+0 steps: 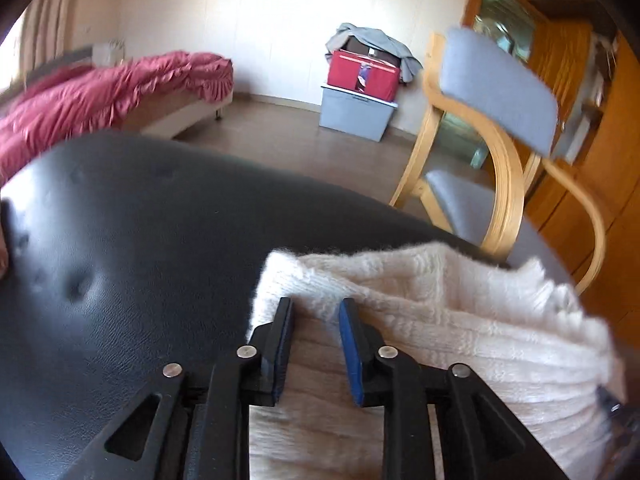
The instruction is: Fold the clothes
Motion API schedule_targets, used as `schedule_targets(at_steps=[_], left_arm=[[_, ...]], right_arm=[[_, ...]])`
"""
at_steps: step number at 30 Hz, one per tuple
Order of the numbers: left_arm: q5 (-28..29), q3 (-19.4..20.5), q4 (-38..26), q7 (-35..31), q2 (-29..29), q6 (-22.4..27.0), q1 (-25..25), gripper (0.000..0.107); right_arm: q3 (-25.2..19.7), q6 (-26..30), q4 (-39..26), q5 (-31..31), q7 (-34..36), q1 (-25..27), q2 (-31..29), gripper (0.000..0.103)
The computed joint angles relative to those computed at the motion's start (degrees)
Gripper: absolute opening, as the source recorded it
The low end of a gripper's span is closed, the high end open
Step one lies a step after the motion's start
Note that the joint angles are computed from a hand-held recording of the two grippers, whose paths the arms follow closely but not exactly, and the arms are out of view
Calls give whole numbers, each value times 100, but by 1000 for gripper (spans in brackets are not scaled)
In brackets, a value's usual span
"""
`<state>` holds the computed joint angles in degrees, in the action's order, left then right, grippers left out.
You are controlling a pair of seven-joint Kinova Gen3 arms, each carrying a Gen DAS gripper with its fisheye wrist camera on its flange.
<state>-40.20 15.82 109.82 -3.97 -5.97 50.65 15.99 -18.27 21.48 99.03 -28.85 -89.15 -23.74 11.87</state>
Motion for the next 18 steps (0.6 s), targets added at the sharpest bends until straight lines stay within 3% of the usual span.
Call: schedule_targets(at_steps=[3,6,8,10,13,15,18], left_arm=[[148,193,427,483,-580,-338,-354,22],[279,-136,1023,885,-1313,-972,-107,24],[508,-206,1171,688,-1441,-1201,-22,24],[792,-148,1150,223,-1380,-1057,-6,24],[838,275,882,-134,-1202,-379,-167,24],[1008,574,662,-339,-1086,86,-433,32],[1488,408,598,-417,-1352,223,-574,31]], right_arm=[[7,18,-13,-2,13,8,6,15],[25,34,-30,18,2,1,14,15],[58,54,-59,75,-56,-38,18,15],[68,67,-84,108,-94,-56,25,15],[21,62,-82,41,-39,-1,32,15],[15,75,-97,22,-15,17,44,15],[15,89,-113,4,14,33,54,15]])
